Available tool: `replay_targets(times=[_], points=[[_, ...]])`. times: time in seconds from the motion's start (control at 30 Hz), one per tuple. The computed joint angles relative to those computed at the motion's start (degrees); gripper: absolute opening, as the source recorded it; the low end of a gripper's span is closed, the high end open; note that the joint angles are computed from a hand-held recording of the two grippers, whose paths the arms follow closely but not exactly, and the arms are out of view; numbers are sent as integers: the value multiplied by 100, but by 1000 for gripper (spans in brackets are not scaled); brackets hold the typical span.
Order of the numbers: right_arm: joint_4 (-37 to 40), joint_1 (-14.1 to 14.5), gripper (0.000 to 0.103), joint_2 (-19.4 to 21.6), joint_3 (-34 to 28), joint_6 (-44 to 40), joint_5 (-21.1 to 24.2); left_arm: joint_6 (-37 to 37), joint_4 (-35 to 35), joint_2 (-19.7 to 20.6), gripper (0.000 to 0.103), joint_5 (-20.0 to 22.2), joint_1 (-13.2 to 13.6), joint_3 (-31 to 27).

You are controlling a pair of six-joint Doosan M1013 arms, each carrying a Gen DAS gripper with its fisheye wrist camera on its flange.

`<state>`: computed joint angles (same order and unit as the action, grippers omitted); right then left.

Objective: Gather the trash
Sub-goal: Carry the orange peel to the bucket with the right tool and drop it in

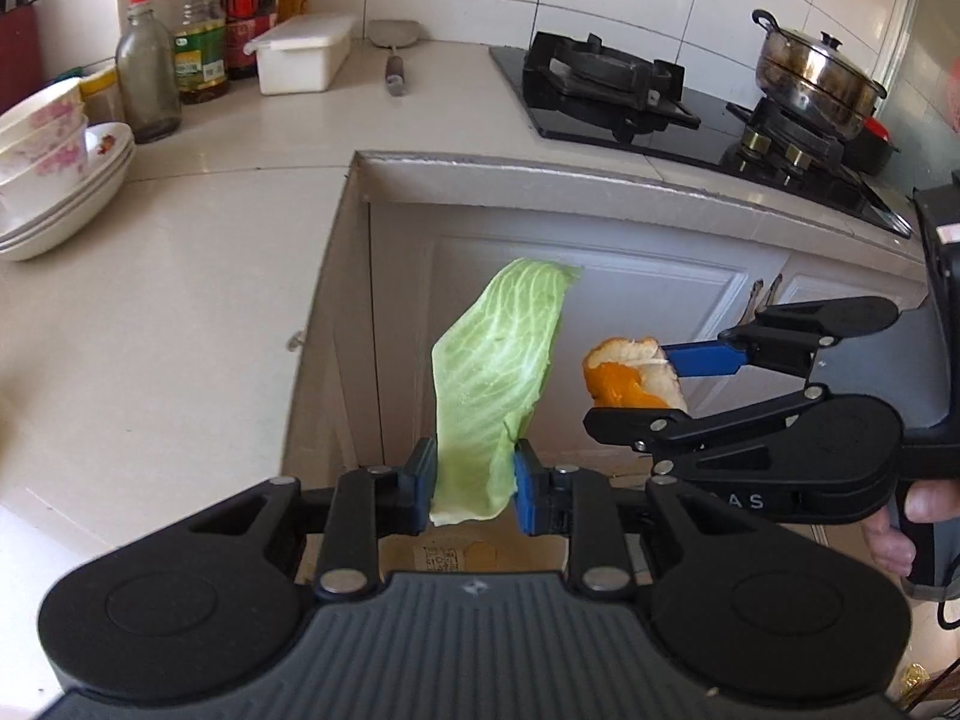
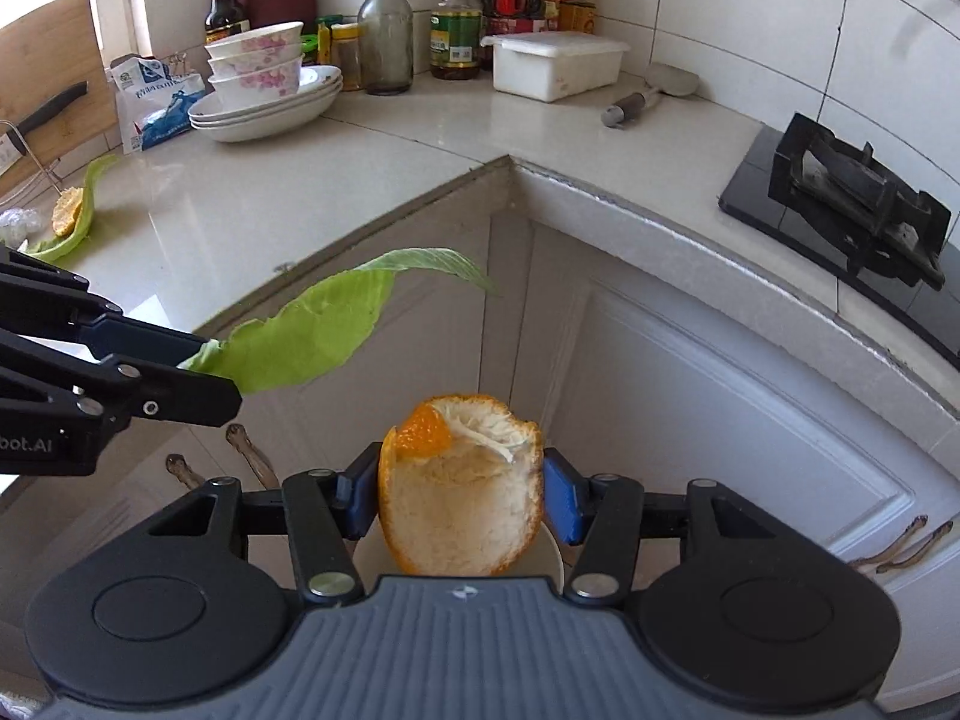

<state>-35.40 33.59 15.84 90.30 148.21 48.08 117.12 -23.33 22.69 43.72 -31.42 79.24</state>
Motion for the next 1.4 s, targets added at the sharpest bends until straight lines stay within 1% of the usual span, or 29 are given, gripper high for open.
replay_targets(times=[0.27,0.33,0.37,0.43,0.47,0.5,0.53,0.6,0.67,0.77,0.83,0.9,1.0,1.1,1.23,1.4], points=[[167,-115,59,-190,387,81,-105,-892,710,459,25,202,-293,-131],[176,-135,59,-228,448,111,-117,-1066,826,531,25,168,-333,-122],[186,-146,59,-247,478,130,-123,-1103,832,568,26,182,-341,-134],[211,-168,59,-274,525,145,-113,-1222,821,667,30,241,-358,-187],[236,-179,59,-287,546,145,-114,-1204,771,700,31,225,-360,-186],[259,-187,59,-298,568,148,-108,-1231,778,721,36,172,-367,-171],[284,-193,59,-306,589,149,-106,-1303,841,738,47,95,-381,-147],[339,-209,59,-313,624,156,-100,-1509,1069,804,63,47,-421,-169],[394,-223,59,-314,653,163,-90,-1599,1164,821,63,-2,-438,-163],[460,-244,59,-308,689,148,-116,-1664,1245,765,67,-57,-449,-119],[514,-267,59,-288,701,147,-155,-1685,1355,673,78,-217,-473,-10],[584,-301,59,-266,714,138,-205,-1696,1544,598,79,-314,-503,68],[657,-359,59,-230,734,117,-314,-1675,1687,526,80,-284,-513,105],[740,-433,60,-177,738,56,-411,-1675,1741,499,84,-199,-501,88],[916,-530,60,-61,722,-84,-501,-1650,1747,460,84,-110,-498,77],[1147,-631,60,156,636,-343,-587,-1468,1767,272,85,-163,-508,205]])
